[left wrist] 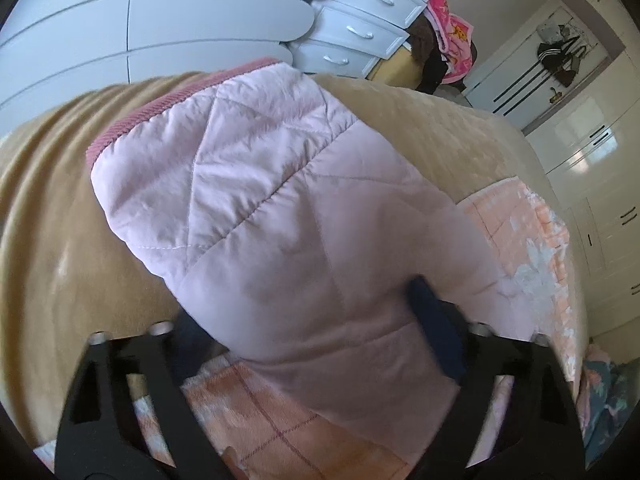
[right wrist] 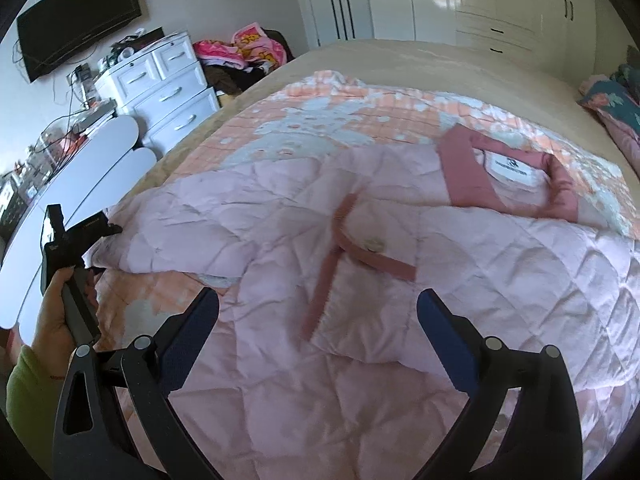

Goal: Fold large clothes
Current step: 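Grasp the other sleeve cuff with the left tool, then lift the held sleeve up off the bed with the left tool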

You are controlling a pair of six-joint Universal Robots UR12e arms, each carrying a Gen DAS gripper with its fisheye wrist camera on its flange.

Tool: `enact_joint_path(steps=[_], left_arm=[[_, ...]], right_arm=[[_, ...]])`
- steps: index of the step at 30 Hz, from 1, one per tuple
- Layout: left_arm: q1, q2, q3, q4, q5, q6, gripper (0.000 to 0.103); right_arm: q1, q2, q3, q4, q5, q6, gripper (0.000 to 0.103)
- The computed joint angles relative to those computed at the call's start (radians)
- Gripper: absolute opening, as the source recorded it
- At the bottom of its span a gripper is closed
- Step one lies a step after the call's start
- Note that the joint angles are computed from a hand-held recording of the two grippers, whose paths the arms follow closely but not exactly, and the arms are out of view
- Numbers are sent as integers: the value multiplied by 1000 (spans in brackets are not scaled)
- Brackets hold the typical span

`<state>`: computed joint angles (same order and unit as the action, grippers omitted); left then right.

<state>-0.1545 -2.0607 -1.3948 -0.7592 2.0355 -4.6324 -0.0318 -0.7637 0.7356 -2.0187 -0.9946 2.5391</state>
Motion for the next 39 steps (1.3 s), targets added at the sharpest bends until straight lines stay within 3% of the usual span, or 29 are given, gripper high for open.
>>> enact_joint_path(steps=[4, 7, 17, 23, 33, 39], left_arm=[[-12, 3, 24, -11, 62, 57, 31], [-23, 5, 35, 45, 106, 133, 17], [-72, -18, 106, 222, 215, 307, 12], [-107, -52, 191, 236, 292, 421, 12], [-158, -118, 323, 339, 336, 646, 11], [-173, -142, 366, 399, 306, 732, 10]], right_arm=[[-8, -4, 9, -7, 2, 7, 99], [-16, -9, 17, -14, 23, 30, 99], [-48, -51, 80, -42, 63, 35, 99], [-70, -70, 111, -70, 71, 47, 99], [-106, -76, 120, -101, 48, 71, 99], [-123, -76, 115, -112, 55, 88, 99]])
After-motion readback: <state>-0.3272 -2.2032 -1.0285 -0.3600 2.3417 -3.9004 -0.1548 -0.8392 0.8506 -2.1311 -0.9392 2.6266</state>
